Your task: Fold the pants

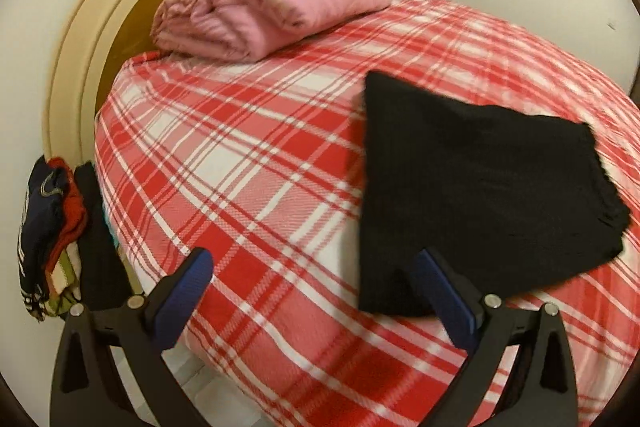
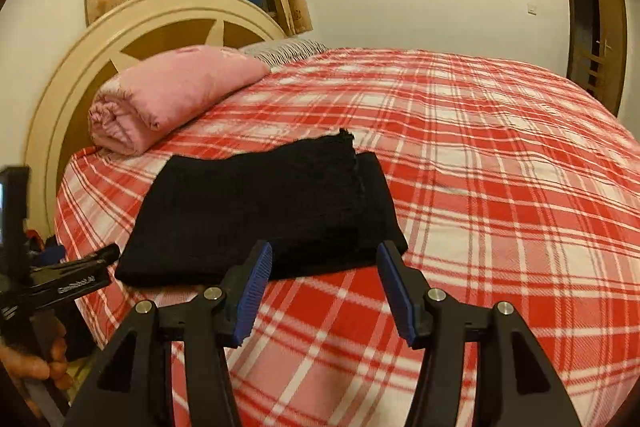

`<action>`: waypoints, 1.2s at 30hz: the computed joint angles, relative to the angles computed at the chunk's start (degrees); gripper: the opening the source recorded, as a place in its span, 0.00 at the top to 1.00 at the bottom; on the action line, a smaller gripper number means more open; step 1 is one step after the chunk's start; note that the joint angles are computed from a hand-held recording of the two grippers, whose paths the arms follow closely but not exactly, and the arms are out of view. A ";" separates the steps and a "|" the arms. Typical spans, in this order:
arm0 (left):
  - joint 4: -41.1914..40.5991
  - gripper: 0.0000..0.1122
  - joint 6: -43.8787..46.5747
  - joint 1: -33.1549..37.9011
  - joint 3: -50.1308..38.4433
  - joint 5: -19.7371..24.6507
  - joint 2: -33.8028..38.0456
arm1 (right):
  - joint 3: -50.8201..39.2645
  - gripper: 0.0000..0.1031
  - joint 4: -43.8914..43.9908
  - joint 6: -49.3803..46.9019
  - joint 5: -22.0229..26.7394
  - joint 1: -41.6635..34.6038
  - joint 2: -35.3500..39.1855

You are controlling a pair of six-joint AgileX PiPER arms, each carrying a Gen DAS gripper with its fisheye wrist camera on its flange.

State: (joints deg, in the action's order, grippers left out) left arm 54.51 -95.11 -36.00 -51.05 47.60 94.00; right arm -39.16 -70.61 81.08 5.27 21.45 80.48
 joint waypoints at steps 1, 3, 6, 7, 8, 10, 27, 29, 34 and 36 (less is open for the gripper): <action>0.77 0.08 -0.89 -1.82 0.13 1.18 -0.64 | 0.20 0.37 4.97 -4.49 1.11 0.68 -0.40; 2.12 0.08 -2.96 -5.05 0.50 3.26 -1.90 | 1.14 0.33 9.04 -7.30 2.83 1.84 -1.28; 3.44 0.08 -5.14 -9.77 0.82 6.05 -3.35 | 2.79 0.33 10.80 -7.95 4.89 3.05 -2.25; 3.59 0.08 -5.18 -10.70 0.61 6.63 -3.31 | 2.80 0.33 13.05 -9.75 6.36 3.60 -2.19; 3.62 0.08 -5.32 -11.66 0.66 6.94 -3.28 | 2.86 0.33 15.37 -11.52 7.72 4.10 -2.11; 2.47 0.08 -4.52 -12.74 0.58 5.82 -2.63 | 3.60 0.33 22.67 -17.99 8.86 4.04 -2.57; -9.82 0.08 2.48 -18.69 1.52 0.71 -0.74 | 7.39 0.33 39.02 -31.15 18.73 7.27 -12.30; -10.59 0.08 2.80 -19.31 1.44 0.88 -1.34 | 7.22 0.33 36.25 -27.93 20.47 9.03 -14.69; -5.03 0.08 -2.51 -24.05 1.16 7.56 -5.92 | 6.44 0.33 29.18 -19.31 25.42 14.63 -20.58; -1.15 0.08 -5.33 -27.53 0.62 12.89 -7.35 | 6.21 0.33 25.82 -15.39 27.71 17.61 -23.02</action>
